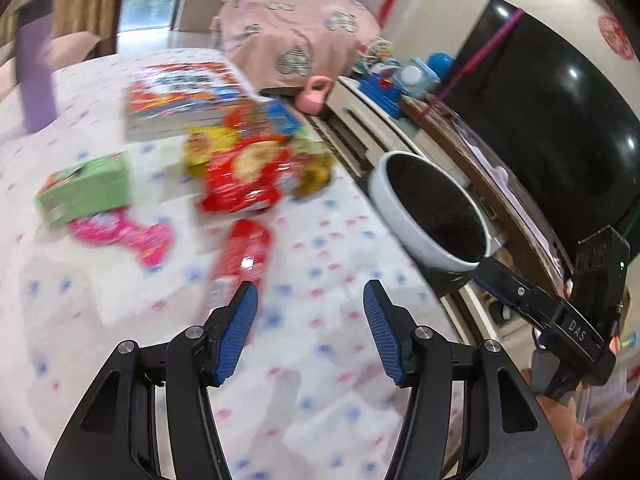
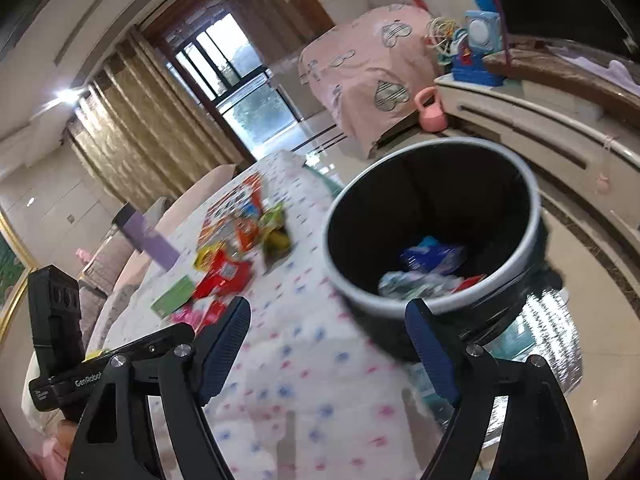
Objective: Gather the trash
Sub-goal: 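Carry bag and blue toy over the bin and open both tools, then grasp the red can with the right tool while the left tool moves toward the green carton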
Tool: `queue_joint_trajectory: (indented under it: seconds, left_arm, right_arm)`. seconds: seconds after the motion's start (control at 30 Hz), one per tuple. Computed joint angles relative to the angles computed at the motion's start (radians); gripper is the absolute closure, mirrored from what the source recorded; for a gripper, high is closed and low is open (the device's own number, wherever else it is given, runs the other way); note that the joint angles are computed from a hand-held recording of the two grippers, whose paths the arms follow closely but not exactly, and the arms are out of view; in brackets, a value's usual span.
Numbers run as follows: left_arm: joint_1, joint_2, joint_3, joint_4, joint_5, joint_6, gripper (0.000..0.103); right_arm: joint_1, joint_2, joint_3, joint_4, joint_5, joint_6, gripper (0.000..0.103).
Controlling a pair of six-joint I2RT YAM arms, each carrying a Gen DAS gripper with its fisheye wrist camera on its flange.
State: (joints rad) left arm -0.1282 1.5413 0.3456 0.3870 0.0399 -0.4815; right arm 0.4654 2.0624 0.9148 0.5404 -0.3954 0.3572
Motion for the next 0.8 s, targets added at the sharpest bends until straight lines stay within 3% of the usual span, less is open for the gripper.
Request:
queue_joint_trajectory:
  seconds: [0.4, 0.8]
  left_arm:
    - [0.355, -0.104, -0.218, 0.078, 0.162, 0.127, 0.047]
    - [0.586, -0.071, -0.198, 0.057, 0.269, 0.264, 0.047]
  right_arm:
    - [0.214, 0.053, 0.03, -0.02, 0.075, 0.031, 0.021]
    - [0.347, 0.131, 0.157, -0.081, 0.143, 0.07, 0.021]
